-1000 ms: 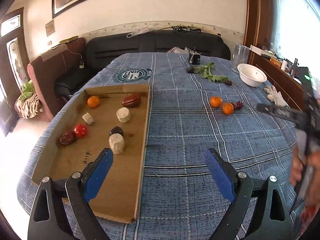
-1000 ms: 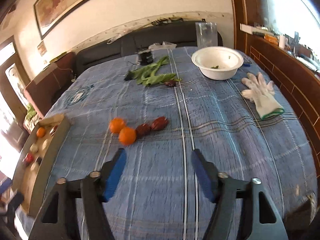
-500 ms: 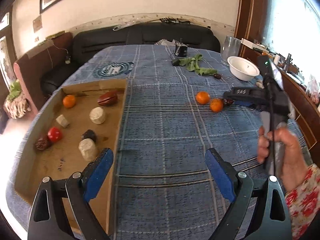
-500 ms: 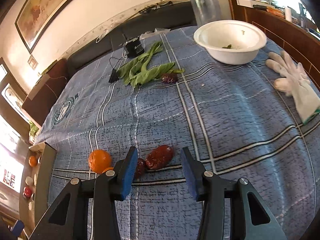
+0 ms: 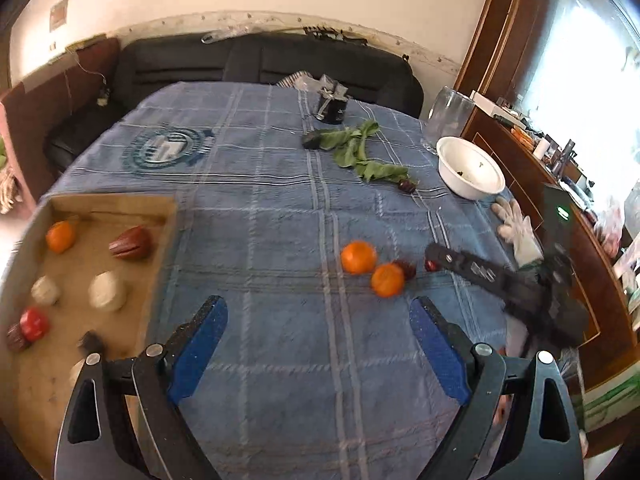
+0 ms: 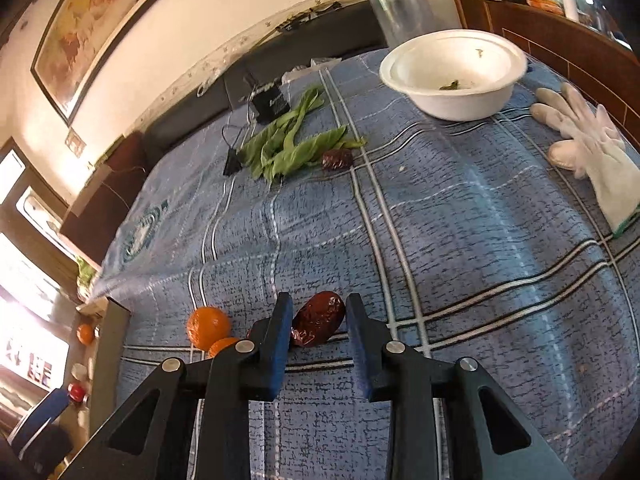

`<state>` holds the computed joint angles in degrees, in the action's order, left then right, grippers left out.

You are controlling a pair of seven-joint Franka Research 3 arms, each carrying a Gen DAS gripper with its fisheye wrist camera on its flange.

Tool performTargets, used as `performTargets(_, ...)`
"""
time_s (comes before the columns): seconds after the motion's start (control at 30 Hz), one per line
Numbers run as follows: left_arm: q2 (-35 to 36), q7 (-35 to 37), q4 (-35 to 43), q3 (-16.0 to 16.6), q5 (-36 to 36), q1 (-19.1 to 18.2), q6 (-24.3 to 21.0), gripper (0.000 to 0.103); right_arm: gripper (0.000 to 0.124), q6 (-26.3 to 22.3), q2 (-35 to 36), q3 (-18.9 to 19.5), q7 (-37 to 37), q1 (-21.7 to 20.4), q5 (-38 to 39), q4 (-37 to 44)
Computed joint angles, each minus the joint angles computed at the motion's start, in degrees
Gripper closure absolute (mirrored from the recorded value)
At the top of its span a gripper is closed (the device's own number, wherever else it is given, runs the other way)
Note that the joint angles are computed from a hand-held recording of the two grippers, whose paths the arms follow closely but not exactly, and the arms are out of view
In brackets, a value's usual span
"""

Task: Organize fruits
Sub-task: 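Grasp a mandarin orange with the left tool while the right tool grasps a red date, then carry the orange and date into the cardboard box and open both tools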

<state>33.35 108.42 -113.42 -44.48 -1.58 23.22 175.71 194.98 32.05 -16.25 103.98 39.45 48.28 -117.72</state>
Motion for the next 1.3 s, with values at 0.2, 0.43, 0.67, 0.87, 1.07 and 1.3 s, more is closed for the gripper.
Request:
performTargets(0.2, 7.67, -3.67, 16.39, 9.51, -1.23, -12.87, -13.94, 0.04, 0.095, 3.94, -2.55, 7.4, -0.42, -6.9, -0.98, -3.05)
performTargets(0.43, 12.04, -4.65, 24.53, 17.44, -2.9, -21.95, -16.91, 0.04, 0.095, 5.84, -3.37, 10.67, -2.42, -10.08, 0.27, -3.74)
performTargets(0.67, 14.49, -0.99, 27.83, 16.29, -5.99, -22.11, -18.5, 0.066, 0.095, 6.58, -3.4, 13.56, -2.25, -12.97, -0.76, -3.79)
performTargets(0.87, 13.25, 2.0, 25.67, 15.31, -9.33, -21.57, -17.61, 0.075, 0.094, 7.25, -3.35, 14.88, -2.17, -14.19, -1.78, -3.82)
performTargets(1.07, 8.43, 8.57, 17.74, 9.11, -15.8, -13.91, -16.1, 0.075, 0.094, 8.76, -3.69, 17.25, -1.13, -16.17, -4.76, -4.51)
performTargets(1.3, 0.14, 24.68, 3.95, -2.37, -30.4, 2.56, -11.27, 0.075, 0.094, 11.2, -3.73, 20.0, 1.37, -18.03, -10.12, -5.19)
